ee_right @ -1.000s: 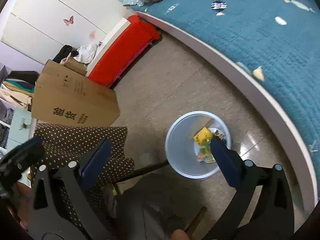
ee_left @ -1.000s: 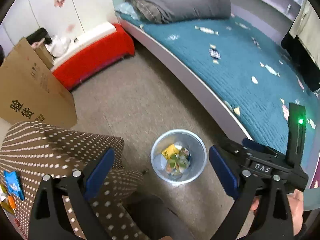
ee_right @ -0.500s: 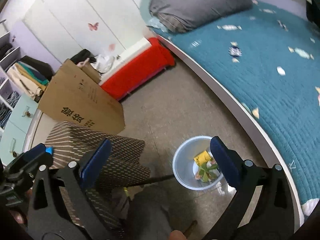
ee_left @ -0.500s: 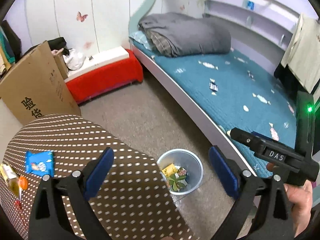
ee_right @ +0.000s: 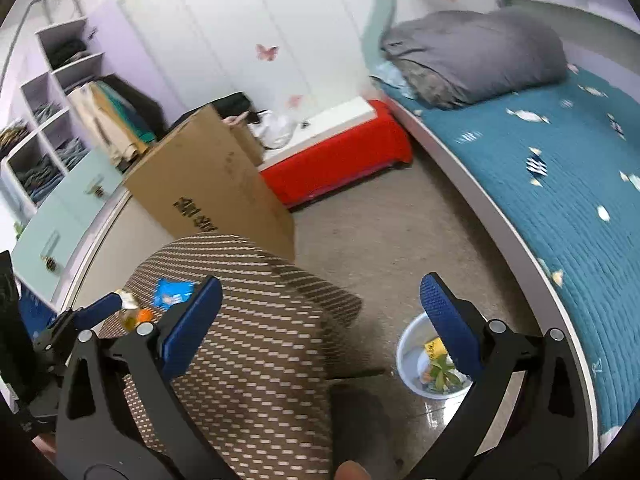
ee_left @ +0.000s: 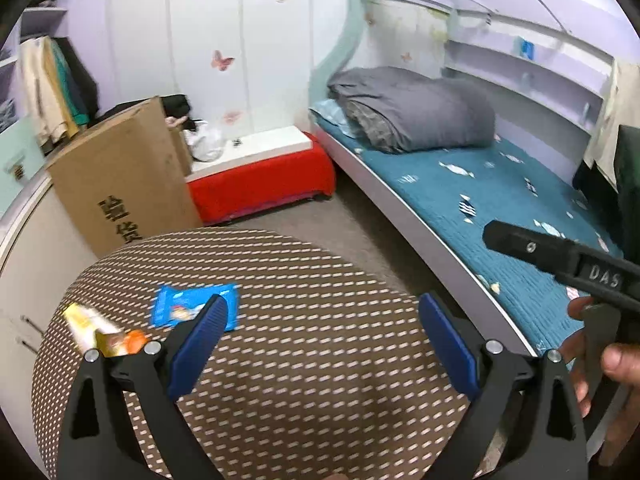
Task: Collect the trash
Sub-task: 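Move both tools back toward the table, then grasp the red string with the left tool while the right tool grasps the yellow box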
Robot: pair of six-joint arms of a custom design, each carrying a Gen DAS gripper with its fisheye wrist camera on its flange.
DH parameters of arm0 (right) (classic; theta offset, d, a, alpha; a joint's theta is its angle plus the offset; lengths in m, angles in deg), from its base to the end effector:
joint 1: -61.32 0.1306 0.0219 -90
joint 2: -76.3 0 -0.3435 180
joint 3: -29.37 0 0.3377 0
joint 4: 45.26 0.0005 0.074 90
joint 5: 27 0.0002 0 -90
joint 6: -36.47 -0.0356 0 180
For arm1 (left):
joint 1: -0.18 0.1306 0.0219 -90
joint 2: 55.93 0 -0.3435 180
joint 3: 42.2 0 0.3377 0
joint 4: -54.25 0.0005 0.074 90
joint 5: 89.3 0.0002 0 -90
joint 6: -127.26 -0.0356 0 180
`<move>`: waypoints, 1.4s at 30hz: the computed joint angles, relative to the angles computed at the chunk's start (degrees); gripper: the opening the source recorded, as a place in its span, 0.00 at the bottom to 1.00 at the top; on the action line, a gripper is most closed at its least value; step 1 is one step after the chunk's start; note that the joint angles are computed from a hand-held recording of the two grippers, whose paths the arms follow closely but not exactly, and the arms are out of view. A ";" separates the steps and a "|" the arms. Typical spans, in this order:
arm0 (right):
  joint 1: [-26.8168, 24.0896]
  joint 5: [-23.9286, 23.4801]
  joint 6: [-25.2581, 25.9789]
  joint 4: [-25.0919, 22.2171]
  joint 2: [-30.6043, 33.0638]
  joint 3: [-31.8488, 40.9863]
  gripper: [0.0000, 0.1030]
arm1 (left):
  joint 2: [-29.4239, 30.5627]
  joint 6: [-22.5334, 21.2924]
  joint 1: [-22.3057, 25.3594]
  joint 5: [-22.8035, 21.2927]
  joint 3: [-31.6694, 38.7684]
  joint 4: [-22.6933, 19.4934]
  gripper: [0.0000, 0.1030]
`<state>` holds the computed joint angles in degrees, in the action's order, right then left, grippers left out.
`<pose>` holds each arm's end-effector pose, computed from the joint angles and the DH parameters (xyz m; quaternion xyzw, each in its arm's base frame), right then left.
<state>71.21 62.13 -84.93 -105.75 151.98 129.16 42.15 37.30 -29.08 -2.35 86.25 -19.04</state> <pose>0.3283 0.0573 0.5362 0.1632 0.8774 0.1654 0.4197 0.3860 -0.2146 0.5667 0.2209 0.8895 -0.0774 0.3924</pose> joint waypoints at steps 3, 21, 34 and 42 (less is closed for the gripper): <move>4.01 2.40 0.13 -0.39 2.04 2.80 0.94 | -3.01 -0.24 3.17 0.72 -3.55 1.52 0.91; 20.44 2.05 5.45 -0.54 19.87 17.92 0.94 | -12.59 -4.10 26.63 6.98 -19.80 7.49 0.91; 24.87 -4.73 13.56 -11.11 44.91 47.70 0.94 | -9.74 -9.35 33.67 8.73 -22.88 9.10 0.91; 25.00 -9.94 16.99 -20.80 58.02 67.20 0.49 | -6.99 -9.18 33.82 10.27 -20.42 6.11 0.91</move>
